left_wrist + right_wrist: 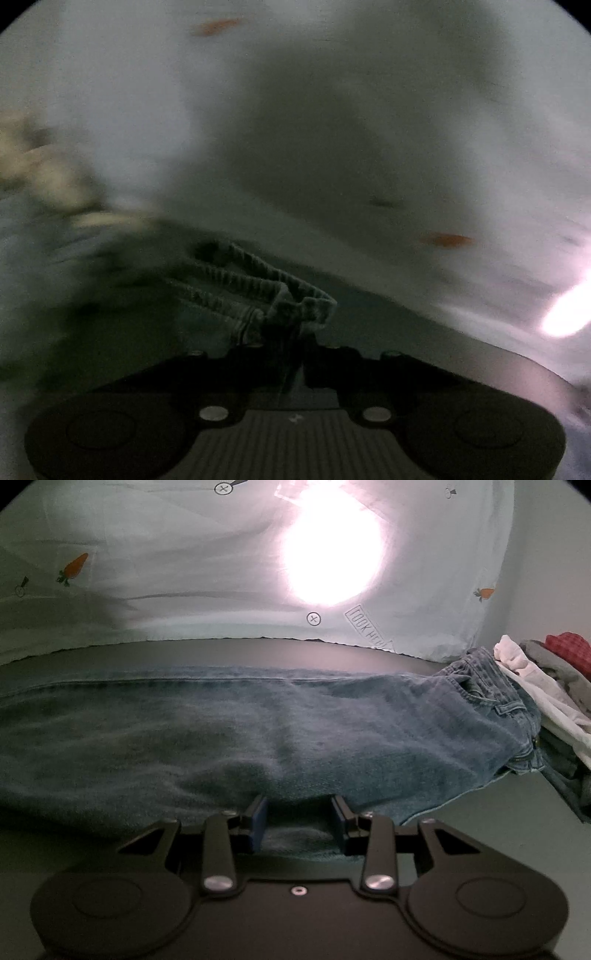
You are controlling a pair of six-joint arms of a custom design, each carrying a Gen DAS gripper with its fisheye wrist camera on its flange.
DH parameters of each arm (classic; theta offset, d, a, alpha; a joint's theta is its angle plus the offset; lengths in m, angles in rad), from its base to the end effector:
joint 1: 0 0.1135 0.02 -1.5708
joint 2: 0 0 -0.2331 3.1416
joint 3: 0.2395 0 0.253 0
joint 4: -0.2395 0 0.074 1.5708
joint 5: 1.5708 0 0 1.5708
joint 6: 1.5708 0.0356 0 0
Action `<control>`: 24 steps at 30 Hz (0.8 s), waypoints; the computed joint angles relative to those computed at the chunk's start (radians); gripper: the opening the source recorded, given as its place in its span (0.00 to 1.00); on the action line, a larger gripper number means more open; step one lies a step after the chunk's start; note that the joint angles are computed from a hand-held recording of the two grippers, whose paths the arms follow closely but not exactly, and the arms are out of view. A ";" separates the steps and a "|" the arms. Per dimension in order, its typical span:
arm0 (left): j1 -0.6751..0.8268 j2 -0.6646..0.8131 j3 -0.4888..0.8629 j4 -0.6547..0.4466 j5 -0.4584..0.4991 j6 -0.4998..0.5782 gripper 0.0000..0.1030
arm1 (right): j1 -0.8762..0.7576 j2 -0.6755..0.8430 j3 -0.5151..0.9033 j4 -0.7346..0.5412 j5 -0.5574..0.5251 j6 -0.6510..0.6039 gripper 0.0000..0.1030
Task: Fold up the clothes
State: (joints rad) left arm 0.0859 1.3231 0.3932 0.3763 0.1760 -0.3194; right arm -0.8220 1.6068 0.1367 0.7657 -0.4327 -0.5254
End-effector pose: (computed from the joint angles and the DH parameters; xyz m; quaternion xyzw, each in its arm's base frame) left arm 0.2503 0.0153 0.1210 -0.1332 0.8609 -0.1327 0.4728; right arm 0.1429 -0.1318 0.0391 0.0419 0.8901 -0.1035 0.4420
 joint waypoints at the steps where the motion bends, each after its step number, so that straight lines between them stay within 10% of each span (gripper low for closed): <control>1: -0.056 0.023 0.016 0.003 0.044 -0.013 0.08 | -0.001 -0.001 0.000 -0.001 -0.001 0.000 0.37; 8: -0.247 0.411 0.248 -0.135 0.247 -0.072 0.28 | -0.013 -0.086 0.053 -0.205 -0.017 0.005 0.39; 12: -0.162 0.293 0.147 -0.112 0.312 -0.084 0.67 | -0.027 -0.181 0.197 -0.598 -0.052 -0.031 0.54; 16: -0.005 0.086 0.044 -0.156 0.359 -0.101 0.81 | -0.026 -0.280 0.272 -0.836 -0.131 0.029 0.54; 24: 0.069 0.206 0.148 -0.320 0.022 -0.002 0.87 | 0.105 0.012 0.501 -1.100 -0.580 0.287 0.42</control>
